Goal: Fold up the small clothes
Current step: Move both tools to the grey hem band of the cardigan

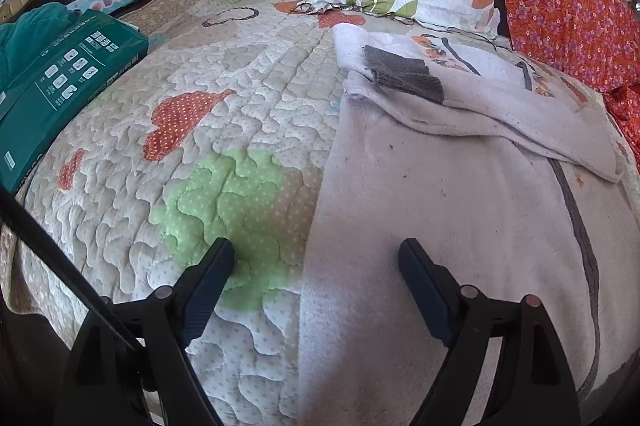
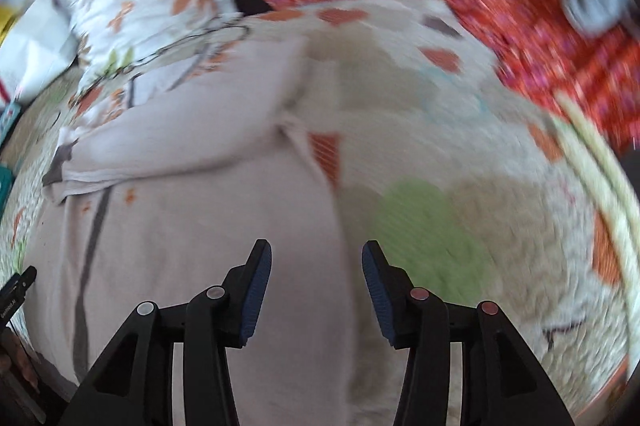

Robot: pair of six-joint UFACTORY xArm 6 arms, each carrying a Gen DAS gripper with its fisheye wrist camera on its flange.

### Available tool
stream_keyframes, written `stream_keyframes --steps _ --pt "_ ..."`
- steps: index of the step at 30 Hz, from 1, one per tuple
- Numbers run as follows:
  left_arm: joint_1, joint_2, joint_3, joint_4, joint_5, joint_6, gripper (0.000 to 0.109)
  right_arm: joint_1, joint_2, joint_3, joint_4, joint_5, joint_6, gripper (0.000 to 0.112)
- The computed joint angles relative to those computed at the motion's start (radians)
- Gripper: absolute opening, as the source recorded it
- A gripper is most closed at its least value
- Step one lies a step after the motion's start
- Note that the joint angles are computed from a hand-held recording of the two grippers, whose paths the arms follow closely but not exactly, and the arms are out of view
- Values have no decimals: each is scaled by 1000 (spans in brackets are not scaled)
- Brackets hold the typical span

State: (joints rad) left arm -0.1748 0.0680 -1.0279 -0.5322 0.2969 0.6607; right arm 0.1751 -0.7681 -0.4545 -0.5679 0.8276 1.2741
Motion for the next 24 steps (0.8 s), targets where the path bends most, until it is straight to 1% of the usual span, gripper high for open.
stream_keyframes --steps 2,3,5,7,8,9,11,13,15,16,17,18,20,22,24 --pt "-7 -9 22 0 -31 -1 86 0 -54 63 1 -36 31 52" --pt "-8 -13 29 0 -39 -2 87 19 -86 92 -51 -43 80 52" --pt "-9 -22 43 4 -46 -10 87 44 -95 104 -89 -38 119 57" --pt "-4 -35 51 17 -28 -29 87 61 -86 106 -122 -43 150 65" --pt "1 -40 49 22 -5 -35 87 63 -75 101 -128 -47 153 67" --pt "7 -45 43 13 29 -29 87 69 -67 96 -134 -45 156 69" --pt "29 -59 25 -65 127 26 86 65 -70 104 -131 -72 154 72" --pt "68 -75 12 -175 246 102 82 41 -105 142 -93 -155 146 73" --pt "100 -88 9 -232 329 137 72 13 -143 184 -46 -244 137 73" --pt "116 -93 9 -255 369 151 68 4 -155 199 -21 -280 129 73" --pt "134 -97 7 -278 413 169 63 -13 -174 225 20 -338 113 73" --pt "144 -99 5 -288 445 178 60 -24 -188 246 55 -380 101 73" --pt "168 -102 2 -314 515 195 57 -41 -210 281 119 -453 84 73" --pt "185 -110 9 -330 560 204 56 -51 -228 308 164 -501 78 73" --pt "203 -112 11 -341 608 205 55 -59 -245 337 239 -553 49 73"
